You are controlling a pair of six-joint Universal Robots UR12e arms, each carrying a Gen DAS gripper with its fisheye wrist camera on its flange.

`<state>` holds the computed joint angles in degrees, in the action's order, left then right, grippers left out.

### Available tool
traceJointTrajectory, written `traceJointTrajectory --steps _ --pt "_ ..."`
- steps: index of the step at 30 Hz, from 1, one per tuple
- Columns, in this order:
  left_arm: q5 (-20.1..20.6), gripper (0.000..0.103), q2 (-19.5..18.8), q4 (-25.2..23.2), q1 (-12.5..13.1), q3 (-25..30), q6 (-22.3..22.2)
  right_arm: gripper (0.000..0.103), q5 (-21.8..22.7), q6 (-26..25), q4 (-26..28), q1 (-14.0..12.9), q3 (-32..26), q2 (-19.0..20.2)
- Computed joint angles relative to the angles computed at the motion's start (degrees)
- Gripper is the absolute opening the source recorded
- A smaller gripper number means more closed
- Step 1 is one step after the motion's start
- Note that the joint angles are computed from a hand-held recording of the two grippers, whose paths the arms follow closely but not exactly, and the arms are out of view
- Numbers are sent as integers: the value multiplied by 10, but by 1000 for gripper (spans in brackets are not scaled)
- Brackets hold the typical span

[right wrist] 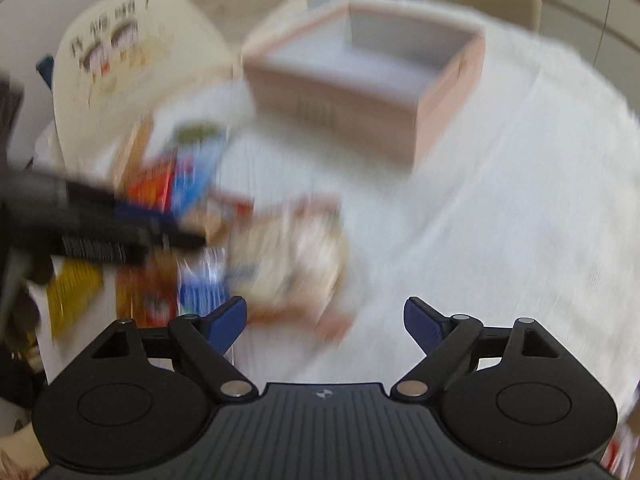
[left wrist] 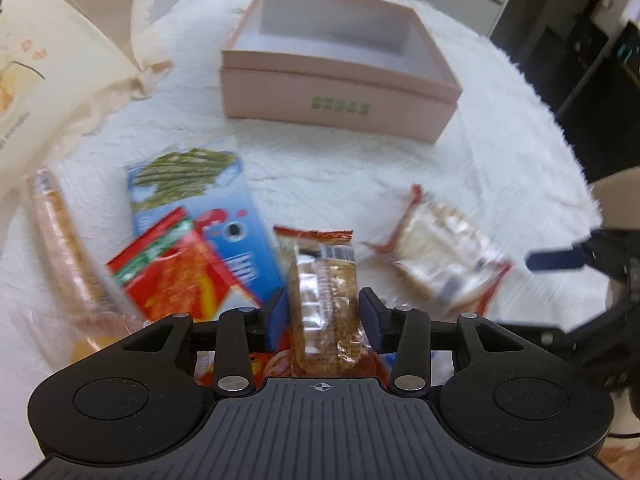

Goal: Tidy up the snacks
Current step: 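Grasp a clear snack-bar packet with the left tool while the right grasps a small blue-label packet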

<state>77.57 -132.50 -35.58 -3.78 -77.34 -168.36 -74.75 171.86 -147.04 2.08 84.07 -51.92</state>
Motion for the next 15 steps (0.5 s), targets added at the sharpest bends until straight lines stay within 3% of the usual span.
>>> traceJointTrajectory --steps 5,8,9,10,13,15 --pt "-11 45 -4 16 4 -2 -15 91 -29 23 -29 9 26 -4" --pt "-2 42 -18 16 -3 15 -7 103 -17 19 -23 8 24 -1" --pt "-5 34 -20 21 -4 16 0 103 -18 18 -21 8 24 -1" --pt "-19 26 -20 19 -2 16 3 103 -18 22 -17 8 22 -1" --pt "-71 25 -11 15 11 1 -33 103 -24 34 -24 10 23 -1" --pt "-99 25 8 47 22 -31 -54 103 -39 11 -19 15 19 1"
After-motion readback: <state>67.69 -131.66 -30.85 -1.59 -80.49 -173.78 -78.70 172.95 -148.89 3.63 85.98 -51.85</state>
